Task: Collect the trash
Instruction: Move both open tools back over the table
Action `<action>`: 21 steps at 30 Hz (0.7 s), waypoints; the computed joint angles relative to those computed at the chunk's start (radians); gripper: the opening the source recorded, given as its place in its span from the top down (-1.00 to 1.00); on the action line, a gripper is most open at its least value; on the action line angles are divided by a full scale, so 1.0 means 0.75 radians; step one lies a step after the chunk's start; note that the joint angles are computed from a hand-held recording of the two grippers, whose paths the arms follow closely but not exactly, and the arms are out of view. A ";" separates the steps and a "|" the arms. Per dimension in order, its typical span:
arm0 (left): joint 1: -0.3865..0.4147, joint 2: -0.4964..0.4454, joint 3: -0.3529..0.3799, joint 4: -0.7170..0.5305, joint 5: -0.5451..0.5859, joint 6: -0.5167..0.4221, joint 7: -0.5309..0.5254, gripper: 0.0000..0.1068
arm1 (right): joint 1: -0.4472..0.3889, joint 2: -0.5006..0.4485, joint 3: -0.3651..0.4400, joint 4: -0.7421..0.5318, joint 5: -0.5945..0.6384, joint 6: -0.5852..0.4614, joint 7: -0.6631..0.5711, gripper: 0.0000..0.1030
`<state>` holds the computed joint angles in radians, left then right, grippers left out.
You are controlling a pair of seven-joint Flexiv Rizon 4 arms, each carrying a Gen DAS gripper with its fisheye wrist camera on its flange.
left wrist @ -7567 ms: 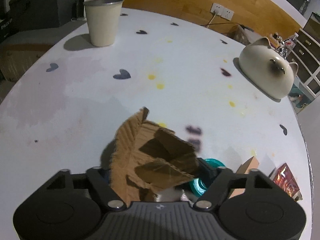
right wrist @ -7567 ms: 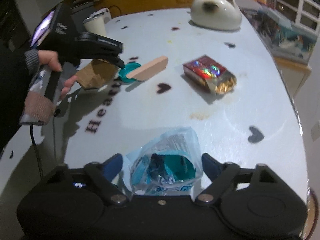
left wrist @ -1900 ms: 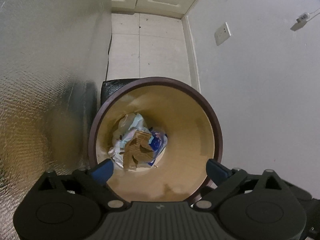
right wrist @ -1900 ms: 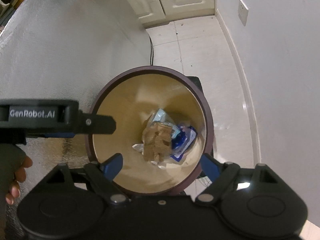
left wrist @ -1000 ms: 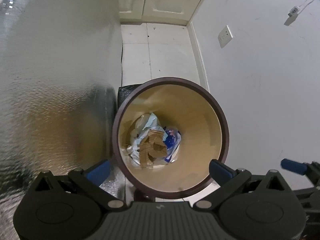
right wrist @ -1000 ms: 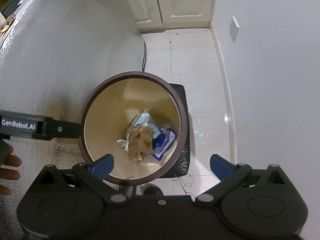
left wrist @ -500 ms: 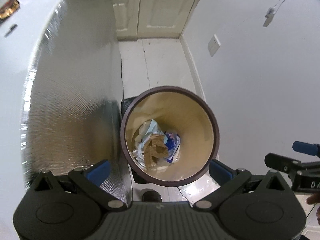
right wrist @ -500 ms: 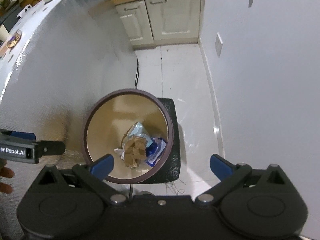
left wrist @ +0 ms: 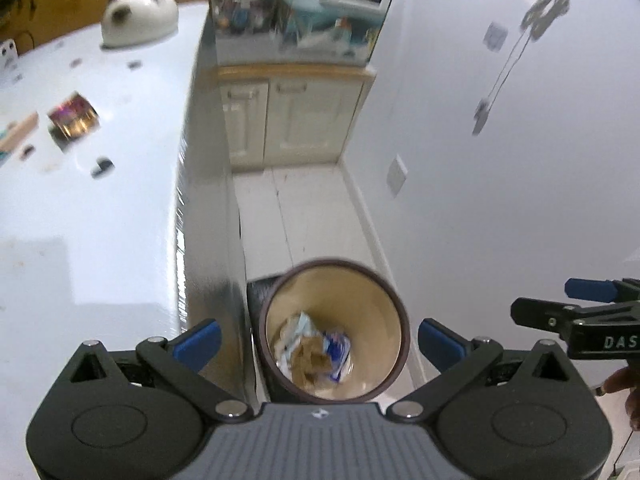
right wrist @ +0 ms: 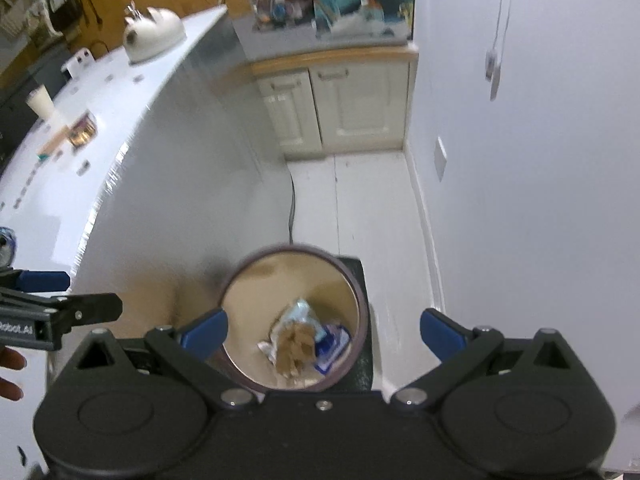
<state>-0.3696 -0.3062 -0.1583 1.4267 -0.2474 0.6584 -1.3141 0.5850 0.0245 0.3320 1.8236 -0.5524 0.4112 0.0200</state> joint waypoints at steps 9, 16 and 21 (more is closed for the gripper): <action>0.106 0.173 0.024 0.128 -0.202 0.111 0.160 -0.93 | 0.129 -0.113 0.011 -0.265 -0.189 -0.234 0.067 -1.00; 0.203 0.256 0.081 0.186 -0.322 0.167 0.275 -0.93 | 0.277 -0.278 -0.051 -0.508 -0.327 -0.343 0.066 -1.00; 0.288 0.262 0.125 0.170 -0.367 0.163 0.326 -0.93 | 0.380 -0.437 -0.140 -0.721 -0.398 -0.336 -0.007 -1.00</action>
<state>-0.1535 -0.1094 -0.0649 1.5546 -0.5226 0.7808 -1.0700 0.8704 -0.3035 0.2271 1.2827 -0.8512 0.1591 0.0144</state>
